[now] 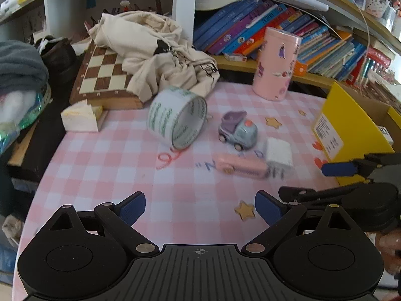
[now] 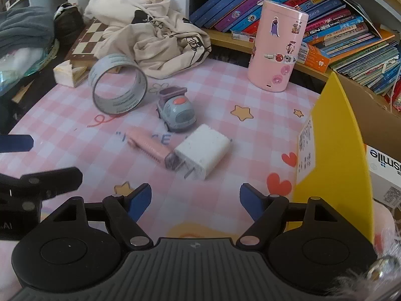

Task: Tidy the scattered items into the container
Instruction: 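Move both open tools toward the toy car, charger and pink item, then close the right tool on the white charger while the left tool grasps the pink cutter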

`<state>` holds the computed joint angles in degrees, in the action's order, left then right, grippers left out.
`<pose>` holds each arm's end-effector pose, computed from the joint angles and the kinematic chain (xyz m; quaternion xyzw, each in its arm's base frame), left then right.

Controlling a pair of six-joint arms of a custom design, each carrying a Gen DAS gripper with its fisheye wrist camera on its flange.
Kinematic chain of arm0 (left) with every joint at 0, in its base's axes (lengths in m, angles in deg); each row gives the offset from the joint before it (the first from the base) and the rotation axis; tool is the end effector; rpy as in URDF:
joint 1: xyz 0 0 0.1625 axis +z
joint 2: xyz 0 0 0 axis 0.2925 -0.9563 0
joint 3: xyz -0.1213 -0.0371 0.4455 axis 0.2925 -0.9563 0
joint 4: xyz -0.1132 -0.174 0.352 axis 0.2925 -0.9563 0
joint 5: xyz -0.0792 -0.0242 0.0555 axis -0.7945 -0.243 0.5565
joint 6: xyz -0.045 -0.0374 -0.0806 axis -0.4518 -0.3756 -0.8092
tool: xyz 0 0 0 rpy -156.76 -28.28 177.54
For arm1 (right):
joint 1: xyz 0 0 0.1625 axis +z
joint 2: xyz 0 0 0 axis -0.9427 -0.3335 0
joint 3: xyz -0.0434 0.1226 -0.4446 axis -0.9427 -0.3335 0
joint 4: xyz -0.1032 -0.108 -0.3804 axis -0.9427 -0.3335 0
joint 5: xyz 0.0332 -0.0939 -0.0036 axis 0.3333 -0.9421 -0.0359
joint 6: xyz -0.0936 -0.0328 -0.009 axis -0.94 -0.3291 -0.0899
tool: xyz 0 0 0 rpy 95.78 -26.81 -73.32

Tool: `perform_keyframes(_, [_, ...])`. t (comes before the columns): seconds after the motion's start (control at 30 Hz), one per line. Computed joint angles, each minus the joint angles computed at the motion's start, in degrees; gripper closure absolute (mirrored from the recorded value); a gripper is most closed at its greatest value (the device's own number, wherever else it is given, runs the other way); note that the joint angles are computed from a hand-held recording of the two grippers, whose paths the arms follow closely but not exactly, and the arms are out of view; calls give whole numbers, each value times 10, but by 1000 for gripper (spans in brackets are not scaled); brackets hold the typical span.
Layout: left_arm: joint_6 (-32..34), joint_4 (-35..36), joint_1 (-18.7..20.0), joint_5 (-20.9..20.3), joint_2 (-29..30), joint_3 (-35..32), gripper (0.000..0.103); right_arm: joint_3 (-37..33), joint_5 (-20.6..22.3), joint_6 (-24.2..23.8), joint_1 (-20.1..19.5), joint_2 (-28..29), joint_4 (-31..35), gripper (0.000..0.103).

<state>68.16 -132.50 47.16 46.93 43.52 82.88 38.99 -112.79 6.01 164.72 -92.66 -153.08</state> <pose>-0.1057 -0.7221 0.0871 -0.0158 0.8314 -0.4076 0.3773 0.1643 -0.8279 -0.0017 0.4396 -0.8511 0.1584 0.2395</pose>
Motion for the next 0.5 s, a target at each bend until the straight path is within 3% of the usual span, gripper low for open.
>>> perform_keyframes(0.17, [50,-23,12,-24,11,-31,10,-32,0,25,1,22,-1,32])
perform_keyframes(0.23, [60,-15,16,-28,15,-42,15,-39,5,33,0,27,-4,35])
perform_keyframes(0.33, [30,37,23,-10,18,-56,23,-62,15,56,1,35,12,37])
perform_keyframes(0.5, [35,49,28,-30,22,-57,23,-120,3,85,7,67,43,37])
